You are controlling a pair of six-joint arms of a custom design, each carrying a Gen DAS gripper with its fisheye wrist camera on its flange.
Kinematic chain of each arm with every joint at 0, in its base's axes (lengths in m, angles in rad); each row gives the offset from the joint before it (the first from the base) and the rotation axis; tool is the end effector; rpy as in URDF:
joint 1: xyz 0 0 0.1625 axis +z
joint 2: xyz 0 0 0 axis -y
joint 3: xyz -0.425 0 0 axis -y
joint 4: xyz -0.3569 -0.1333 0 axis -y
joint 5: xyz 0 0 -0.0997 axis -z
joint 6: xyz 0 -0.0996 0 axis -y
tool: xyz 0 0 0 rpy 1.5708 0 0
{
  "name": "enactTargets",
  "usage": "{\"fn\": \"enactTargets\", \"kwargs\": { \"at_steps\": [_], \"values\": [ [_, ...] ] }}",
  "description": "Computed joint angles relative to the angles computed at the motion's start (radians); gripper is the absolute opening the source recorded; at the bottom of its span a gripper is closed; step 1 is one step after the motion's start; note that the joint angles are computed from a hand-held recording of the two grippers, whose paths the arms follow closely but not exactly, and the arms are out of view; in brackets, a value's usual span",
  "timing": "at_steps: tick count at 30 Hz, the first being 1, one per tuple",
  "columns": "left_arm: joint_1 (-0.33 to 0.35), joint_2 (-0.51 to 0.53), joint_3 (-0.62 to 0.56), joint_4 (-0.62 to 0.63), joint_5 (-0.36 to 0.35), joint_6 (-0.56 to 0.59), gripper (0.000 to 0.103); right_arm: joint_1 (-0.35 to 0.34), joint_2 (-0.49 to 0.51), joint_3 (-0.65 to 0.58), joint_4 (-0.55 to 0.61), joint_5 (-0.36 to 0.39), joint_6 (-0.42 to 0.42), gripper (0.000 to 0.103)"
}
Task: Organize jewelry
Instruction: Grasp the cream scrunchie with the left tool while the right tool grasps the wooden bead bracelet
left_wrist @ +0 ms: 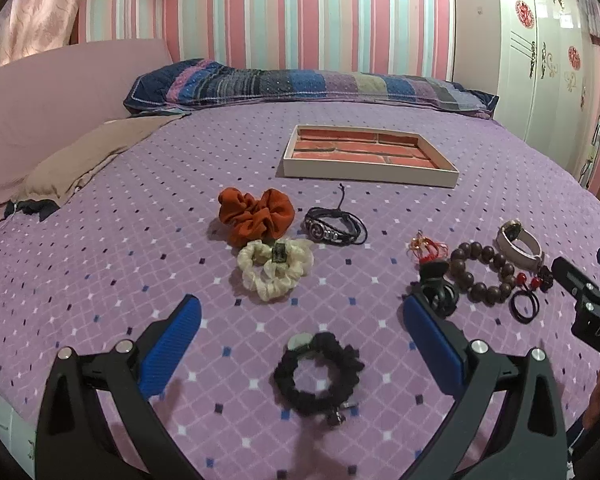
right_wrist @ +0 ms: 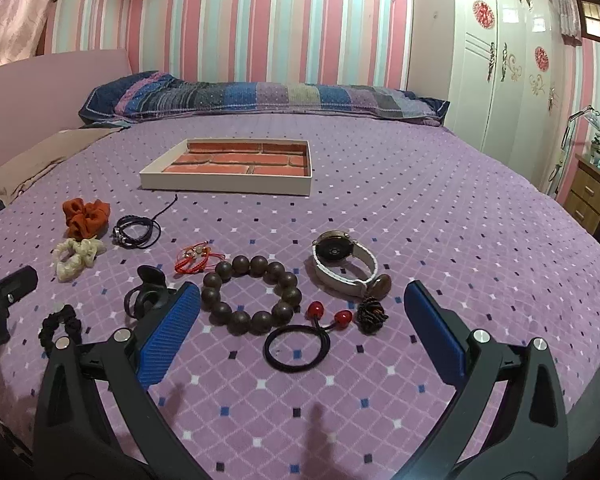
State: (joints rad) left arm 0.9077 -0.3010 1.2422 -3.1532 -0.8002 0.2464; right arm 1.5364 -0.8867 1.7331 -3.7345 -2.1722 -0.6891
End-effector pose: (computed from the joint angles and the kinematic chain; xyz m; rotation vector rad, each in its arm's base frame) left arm -0.2950 -0.7069 0.0024 0.7472 2.2482 -0.9598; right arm 0.0559 -0.6119 0.3005 0.1780 -1.9335 1.1595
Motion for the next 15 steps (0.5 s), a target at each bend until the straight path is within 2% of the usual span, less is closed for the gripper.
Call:
{"fn": "enactTargets", "kwargs": {
  "at_steps": [4, 11, 15],
  "values": [
    [0.014, 0.030, -0.068, 0.020, -0.009, 0.035, 0.099, -0.011, 0.027, -0.055, 0.060, -0.008, 0.016, 0.086],
    [0.052, 0.087, -0.215, 0.128, -0.014, 0.044, 0.098, -0.030, 0.072, -0.145, 0.176, -0.006, 0.041, 0.065],
    [0.073, 0.116, -0.294, 0.164, -0.012, 0.060, 0.098, -0.041, 0.100, -0.201, 0.243, -0.015, 0.063, 0.058]
  ]
}}
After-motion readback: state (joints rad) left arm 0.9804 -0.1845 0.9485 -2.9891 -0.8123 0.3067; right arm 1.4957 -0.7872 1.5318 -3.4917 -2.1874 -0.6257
